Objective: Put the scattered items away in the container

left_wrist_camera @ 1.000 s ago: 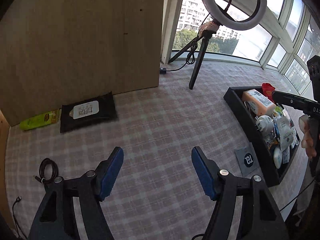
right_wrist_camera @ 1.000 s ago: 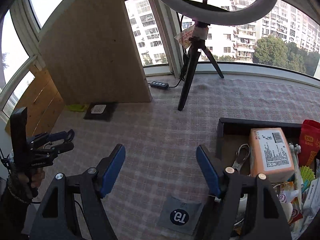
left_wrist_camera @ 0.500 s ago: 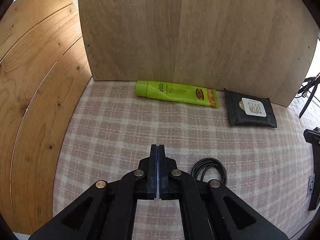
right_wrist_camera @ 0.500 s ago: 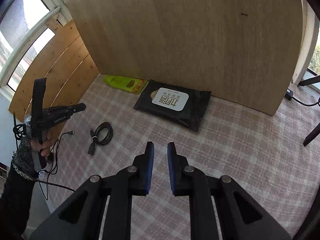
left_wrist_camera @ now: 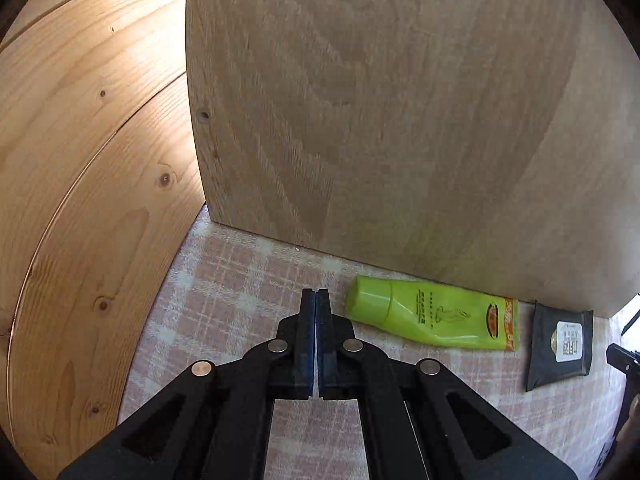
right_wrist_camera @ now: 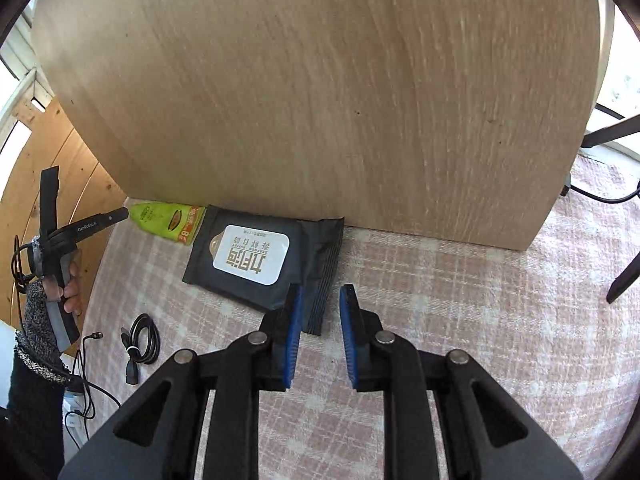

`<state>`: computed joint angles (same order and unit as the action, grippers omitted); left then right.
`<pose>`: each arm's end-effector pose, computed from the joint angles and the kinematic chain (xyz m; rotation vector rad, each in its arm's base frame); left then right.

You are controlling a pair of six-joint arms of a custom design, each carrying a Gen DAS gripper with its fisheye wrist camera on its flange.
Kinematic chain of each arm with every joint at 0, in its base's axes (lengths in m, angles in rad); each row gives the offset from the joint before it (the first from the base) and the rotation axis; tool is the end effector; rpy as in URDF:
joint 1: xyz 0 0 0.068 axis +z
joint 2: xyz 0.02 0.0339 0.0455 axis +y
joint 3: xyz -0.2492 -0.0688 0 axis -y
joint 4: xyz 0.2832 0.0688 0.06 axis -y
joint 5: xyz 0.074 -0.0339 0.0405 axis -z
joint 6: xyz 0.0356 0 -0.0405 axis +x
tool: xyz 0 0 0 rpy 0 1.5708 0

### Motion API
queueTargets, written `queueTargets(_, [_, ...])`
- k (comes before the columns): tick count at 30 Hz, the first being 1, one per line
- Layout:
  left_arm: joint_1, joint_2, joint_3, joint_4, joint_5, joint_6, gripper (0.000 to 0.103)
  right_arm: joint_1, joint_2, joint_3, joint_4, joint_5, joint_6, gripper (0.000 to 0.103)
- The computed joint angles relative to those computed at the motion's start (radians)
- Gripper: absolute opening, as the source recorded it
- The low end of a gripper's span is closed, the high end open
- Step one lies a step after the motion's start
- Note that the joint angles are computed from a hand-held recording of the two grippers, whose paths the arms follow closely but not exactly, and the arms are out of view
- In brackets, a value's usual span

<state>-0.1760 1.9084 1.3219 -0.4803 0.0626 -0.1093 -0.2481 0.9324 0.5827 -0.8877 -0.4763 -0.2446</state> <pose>0.4176 -0.0765 0.1460 0.1095 2.6437 -0.1788 0.1908 -0.0315 0.1731 -0.1040 2.6603 0.5171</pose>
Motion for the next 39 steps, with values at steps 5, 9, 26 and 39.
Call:
queueTargets(5, [0.014, 0.054, 0.029, 0.014, 0.131, 0.028, 0.000, -0.036, 0.075, -0.001, 0.074, -0.030, 0.033, 0.055])
queueTargets(9, [-0.024, 0.043, -0.007, 0.001, 0.212, 0.130, 0.001, -0.005, 0.133, 0.011, 0.126, -0.034, 0.066, 0.055])
queueTargets(26, [-0.194, -0.101, -0.150, 0.051, 0.107, 0.225, 0.011, 0.114, 0.178, 0.016, 0.209, 0.028, 0.112, 0.055])
queueTargets(39, [-0.341, -0.148, -0.277, -0.032, 0.268, 0.298, 0.000, 0.182, 0.074, -0.016, 0.106, 0.105, -0.005, 0.056])
